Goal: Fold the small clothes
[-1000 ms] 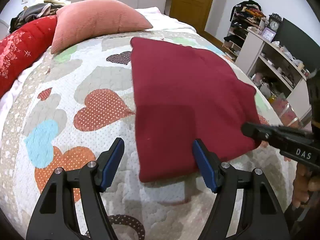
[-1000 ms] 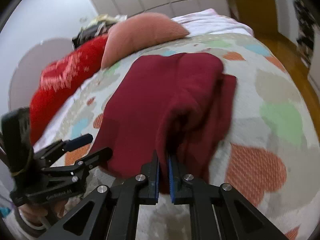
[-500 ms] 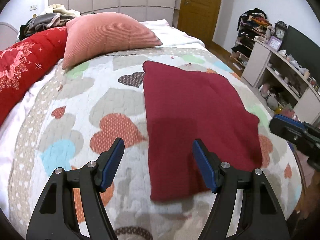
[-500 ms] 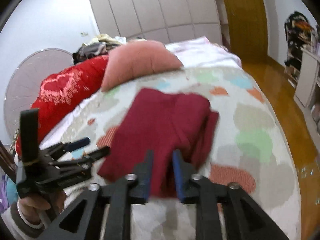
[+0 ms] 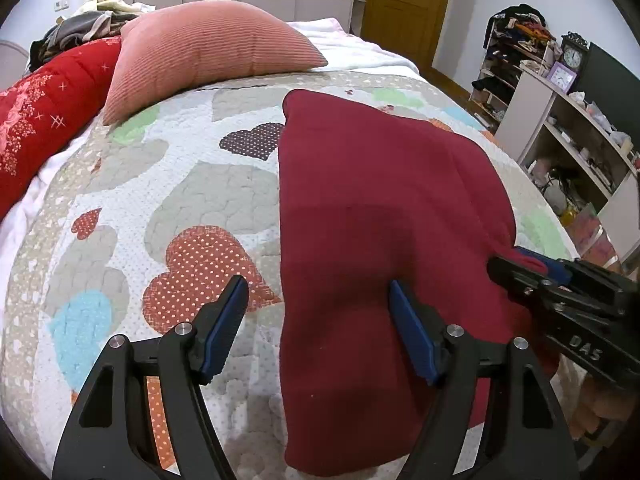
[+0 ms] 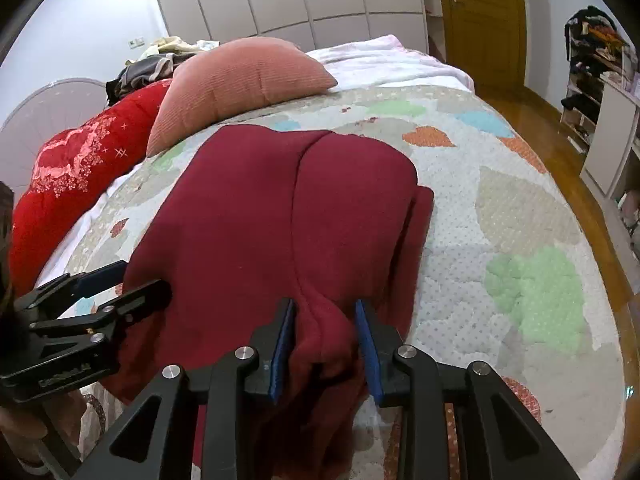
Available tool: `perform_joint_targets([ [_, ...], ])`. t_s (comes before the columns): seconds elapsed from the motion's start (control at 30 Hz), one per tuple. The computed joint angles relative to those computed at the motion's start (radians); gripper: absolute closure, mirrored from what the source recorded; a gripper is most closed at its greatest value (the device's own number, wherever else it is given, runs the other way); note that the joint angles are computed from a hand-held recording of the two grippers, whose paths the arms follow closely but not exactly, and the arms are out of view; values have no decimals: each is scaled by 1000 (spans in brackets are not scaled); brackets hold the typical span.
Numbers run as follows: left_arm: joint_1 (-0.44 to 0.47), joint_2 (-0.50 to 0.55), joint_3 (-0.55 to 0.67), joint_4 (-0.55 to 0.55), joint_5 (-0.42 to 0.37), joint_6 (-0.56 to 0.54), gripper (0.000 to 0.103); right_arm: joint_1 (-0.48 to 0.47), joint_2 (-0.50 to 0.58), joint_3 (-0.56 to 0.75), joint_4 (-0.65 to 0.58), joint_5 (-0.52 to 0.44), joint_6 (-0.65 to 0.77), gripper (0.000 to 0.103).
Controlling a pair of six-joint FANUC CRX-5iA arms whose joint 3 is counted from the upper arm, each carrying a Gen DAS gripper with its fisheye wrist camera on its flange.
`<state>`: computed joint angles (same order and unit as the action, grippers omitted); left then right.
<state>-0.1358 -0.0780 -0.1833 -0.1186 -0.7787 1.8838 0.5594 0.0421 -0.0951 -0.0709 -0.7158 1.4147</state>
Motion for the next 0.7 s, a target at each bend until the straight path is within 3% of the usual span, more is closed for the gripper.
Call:
perform_joint_targets([
  [0.13, -5, 1, 11, -18, -10, 15, 29, 6, -39, 0, 0, -25, -19, 74],
  [0.27, -4, 3, 16, -17, -19, 14, 30, 17, -76, -20, 10, 27, -42, 72],
  [0.37, -6, 8, 23, -19, -24, 8, 29, 25, -40, 8, 43, 22, -73, 72],
  [0.47, 16, 7, 6, 37, -12, -28, 29, 37, 23, 17, 158, 19, -180, 71],
  [0.67, 86, -29, -63, 185, 44, -145, 29, -18, 26, 46, 17, 5, -126, 68],
  [0.7, 96, -32, -73, 213, 54, -167, 28, -25, 15, 43, 3, 9, -121, 63],
])
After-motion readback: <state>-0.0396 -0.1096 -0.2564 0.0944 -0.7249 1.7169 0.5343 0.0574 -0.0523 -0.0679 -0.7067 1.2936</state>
